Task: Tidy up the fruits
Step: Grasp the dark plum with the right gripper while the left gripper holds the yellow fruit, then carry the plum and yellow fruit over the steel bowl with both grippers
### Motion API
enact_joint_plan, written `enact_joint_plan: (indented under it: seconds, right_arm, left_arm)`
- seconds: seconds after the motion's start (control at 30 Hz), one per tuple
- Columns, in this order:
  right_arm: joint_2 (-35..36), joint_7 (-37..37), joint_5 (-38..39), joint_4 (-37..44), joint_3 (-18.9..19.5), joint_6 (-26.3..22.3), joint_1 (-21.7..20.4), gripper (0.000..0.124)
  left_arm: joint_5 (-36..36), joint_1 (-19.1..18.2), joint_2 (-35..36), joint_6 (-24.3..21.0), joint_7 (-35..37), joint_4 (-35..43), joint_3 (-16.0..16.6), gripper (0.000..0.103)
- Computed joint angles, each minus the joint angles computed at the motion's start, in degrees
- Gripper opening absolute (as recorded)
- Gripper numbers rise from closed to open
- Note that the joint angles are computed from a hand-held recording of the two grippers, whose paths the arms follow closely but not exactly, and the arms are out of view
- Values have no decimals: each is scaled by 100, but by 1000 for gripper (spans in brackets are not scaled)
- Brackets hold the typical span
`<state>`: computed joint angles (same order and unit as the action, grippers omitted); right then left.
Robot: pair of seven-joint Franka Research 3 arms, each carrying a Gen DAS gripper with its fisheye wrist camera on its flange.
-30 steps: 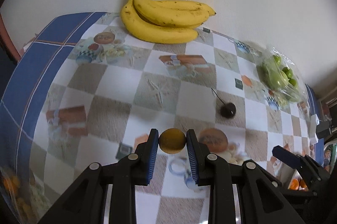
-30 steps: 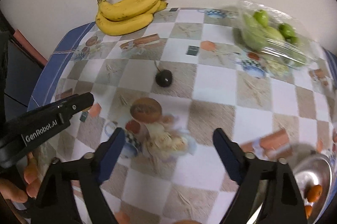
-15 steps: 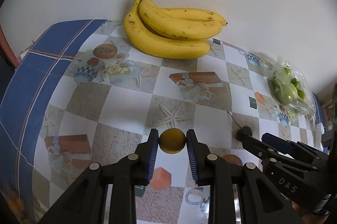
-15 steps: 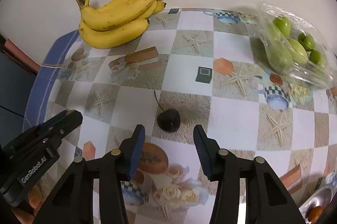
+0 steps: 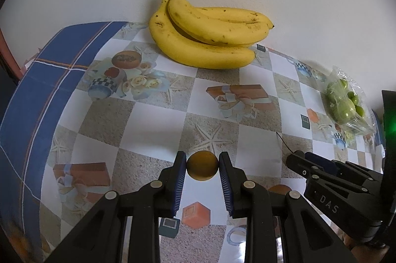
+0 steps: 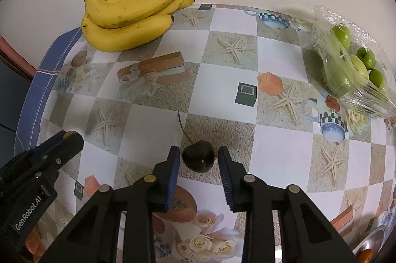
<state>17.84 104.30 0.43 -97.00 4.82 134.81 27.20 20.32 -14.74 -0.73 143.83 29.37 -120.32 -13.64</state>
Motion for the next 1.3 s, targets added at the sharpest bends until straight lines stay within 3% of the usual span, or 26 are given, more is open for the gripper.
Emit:
enact_joint_plan:
  seconds: [0.27,0.57,0.97,1.3]
  right_arm:
    - [-123,-44,39,-154,20,93,-16,27]
    - [-796,-84,129,-646,107,-29,-83,27]
    - [-2506,-121,334,-2004,324,-244,-333,27]
    - [-4020,-272,926,-3617,354,-189,-565,27]
  left_arm:
    - [-102,-24,-20,-124,-6,66,-16,29]
    - [-319,-195,-174,-714,-268,315,-147,29]
    - [-373,-623,-619,-1328,-869,404,-465,29]
    - [-507,-1076,-766,-1369,-1760,164,-765,29]
